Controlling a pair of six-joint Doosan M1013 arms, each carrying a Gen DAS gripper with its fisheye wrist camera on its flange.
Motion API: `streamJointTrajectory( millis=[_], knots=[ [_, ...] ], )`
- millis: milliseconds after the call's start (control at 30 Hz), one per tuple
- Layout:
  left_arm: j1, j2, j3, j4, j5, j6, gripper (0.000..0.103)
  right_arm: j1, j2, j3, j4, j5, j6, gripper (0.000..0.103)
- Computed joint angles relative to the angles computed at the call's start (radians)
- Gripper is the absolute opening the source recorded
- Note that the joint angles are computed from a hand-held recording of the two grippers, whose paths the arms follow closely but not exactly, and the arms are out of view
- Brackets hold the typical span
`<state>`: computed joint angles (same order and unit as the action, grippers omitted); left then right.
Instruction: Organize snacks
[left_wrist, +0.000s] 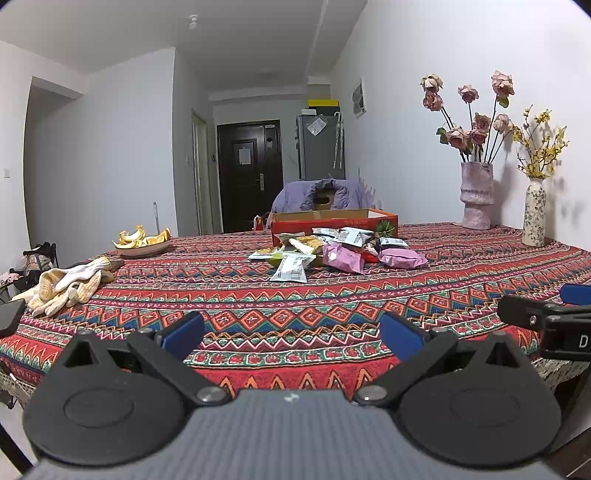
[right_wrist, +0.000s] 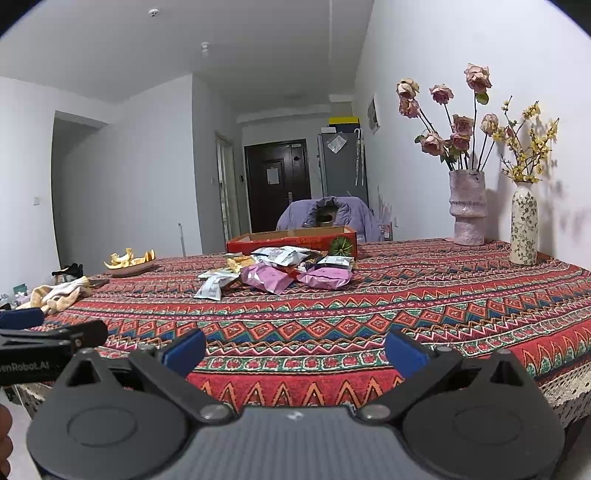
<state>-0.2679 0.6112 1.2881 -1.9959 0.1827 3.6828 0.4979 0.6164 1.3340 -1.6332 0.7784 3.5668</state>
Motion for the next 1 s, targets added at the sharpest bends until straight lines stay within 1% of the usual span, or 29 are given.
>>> streamJointTrajectory(
  millis=[100,167,333,500,700,900,1000],
  knots=[
    [-0.001,0.002,-0.003,0.029,-0.002,-0.025,0.103,0.001,0.003,-0.003,0.001,0.003,-0.011,0.103],
    [0.002,0.001,0.0,0.027,0.002,-0.024,0.103,0.002,0.003,-0.004,0.002,0.001,-0.023,0.103],
    [0.0,0.0,0.006,-0.046,0.001,0.051,0.103,0.004,0.003,-0.002,-0.008,0.004,-0.019,0.103],
    [0.0,-0.001,0.008,-0.051,0.002,0.059,0.103,0.003,0.001,0.001,-0.01,0.001,-0.01,0.103],
    [-0.001,0.0,0.007,-0.046,0.002,0.067,0.103,0.004,0.003,0.0,-0.004,0.012,-0.014,0.103],
    [0.0,0.003,0.002,-0.011,-0.003,0.04,0.103,0.004,0.001,-0.001,0.006,0.018,-0.035,0.103],
    [-0.001,0.003,0.001,-0.019,-0.009,0.046,0.103,0.003,0.001,0.0,0.013,0.021,-0.034,0.103]
  ],
)
